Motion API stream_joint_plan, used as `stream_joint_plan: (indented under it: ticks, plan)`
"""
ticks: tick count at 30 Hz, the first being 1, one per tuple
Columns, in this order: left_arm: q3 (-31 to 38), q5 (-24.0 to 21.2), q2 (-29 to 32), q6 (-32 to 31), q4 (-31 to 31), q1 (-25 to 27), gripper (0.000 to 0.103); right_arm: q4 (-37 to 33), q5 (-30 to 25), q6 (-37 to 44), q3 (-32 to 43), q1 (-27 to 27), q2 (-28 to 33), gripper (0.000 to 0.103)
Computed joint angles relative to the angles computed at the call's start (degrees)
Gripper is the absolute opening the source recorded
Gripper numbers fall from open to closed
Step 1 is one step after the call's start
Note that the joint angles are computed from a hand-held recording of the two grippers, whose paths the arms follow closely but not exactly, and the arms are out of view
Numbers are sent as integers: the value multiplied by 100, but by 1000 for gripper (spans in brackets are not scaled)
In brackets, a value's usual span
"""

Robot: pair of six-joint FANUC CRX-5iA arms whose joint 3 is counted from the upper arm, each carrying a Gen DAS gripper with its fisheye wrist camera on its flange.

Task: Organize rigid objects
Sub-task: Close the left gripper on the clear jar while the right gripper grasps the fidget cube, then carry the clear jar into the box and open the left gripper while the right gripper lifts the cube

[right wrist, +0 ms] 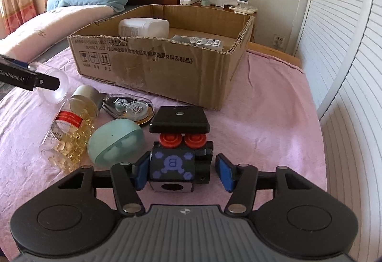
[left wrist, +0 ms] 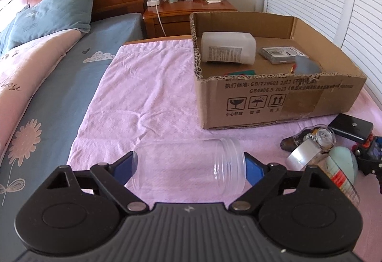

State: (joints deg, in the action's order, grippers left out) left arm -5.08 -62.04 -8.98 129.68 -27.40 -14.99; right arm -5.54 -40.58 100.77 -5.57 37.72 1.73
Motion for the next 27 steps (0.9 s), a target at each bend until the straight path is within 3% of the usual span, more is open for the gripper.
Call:
stream_joint_plan:
  ticks: [8, 20, 27]
  plan:
    - [-5, 28, -135, -709, 276, 8, 90, 436, -190, -542, -120, 126, -143, 56]
    - [-4, 26, -470, -2020, 1403, 395, 90, 324, -595, -398, 19, 100, -517, 56]
    - [330, 161, -300, -2642, 1796, 532, 90, 180, -546, -223, 272, 104, -569, 56]
